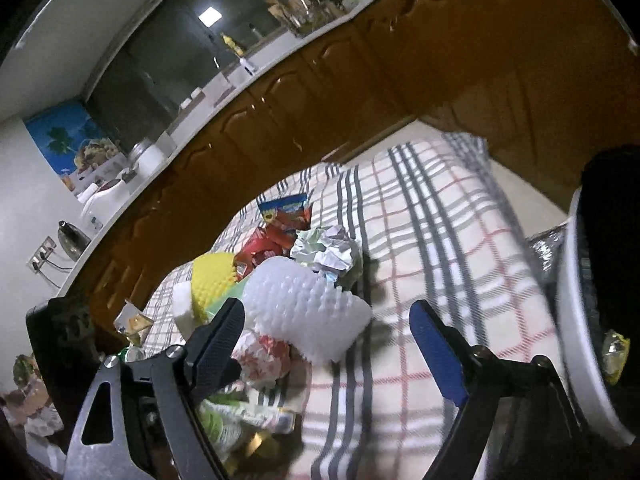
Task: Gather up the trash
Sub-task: 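Grasp the white crumpled tissue with the left tool while the right tool grasps the white foam net, then move both tools over the bin and release tissue and foam net inside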
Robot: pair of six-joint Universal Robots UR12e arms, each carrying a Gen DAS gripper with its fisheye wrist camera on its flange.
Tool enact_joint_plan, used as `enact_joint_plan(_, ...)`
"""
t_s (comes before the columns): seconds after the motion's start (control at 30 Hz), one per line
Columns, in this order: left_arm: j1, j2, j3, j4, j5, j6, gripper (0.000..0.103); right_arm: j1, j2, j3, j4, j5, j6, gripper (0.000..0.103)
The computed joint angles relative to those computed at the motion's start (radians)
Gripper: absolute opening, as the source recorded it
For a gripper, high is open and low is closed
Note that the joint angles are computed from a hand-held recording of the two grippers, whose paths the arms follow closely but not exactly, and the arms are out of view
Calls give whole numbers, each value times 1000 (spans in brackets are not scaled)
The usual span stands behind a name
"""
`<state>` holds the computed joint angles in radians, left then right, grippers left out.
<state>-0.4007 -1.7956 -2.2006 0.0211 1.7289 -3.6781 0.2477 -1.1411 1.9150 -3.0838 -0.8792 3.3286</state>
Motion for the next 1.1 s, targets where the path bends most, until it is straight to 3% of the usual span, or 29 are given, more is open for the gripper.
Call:
enact_joint_plan(0.07, 9, -7, 1, 0, -18, -1, 57, 1, 13, -13, 36, 16, -7, 64)
enact_joint_plan(0.1, 11, -9, -1, 7, -22, 0, 49, 1, 16, -19, 59, 21, -16, 38)
enact_joint_plan(0.13, 12, -10, -3, 14, -27, 1, 42, 3, 16, -21, 78, 13, -22, 19)
enact_joint_plan(0.2, 10, -9, -7, 27, -27, 11, 28, 2, 11, -8, 62, 6, -23, 13)
enact_joint_plan(0.33, 1, -4, -9, 41, -18, 40, 20, -9, -10, 26, 14, 20, -18, 10)
enact_joint_plan(0.67, -36, 31, -20, 90, 11, 63, 19, -49, -88, 110, -93, 19, -5, 10)
enact_joint_plan(1.1, -85, 5, 38, 109, -16, 93, 19, -123, -179, 213, -158, -141, -12, 10)
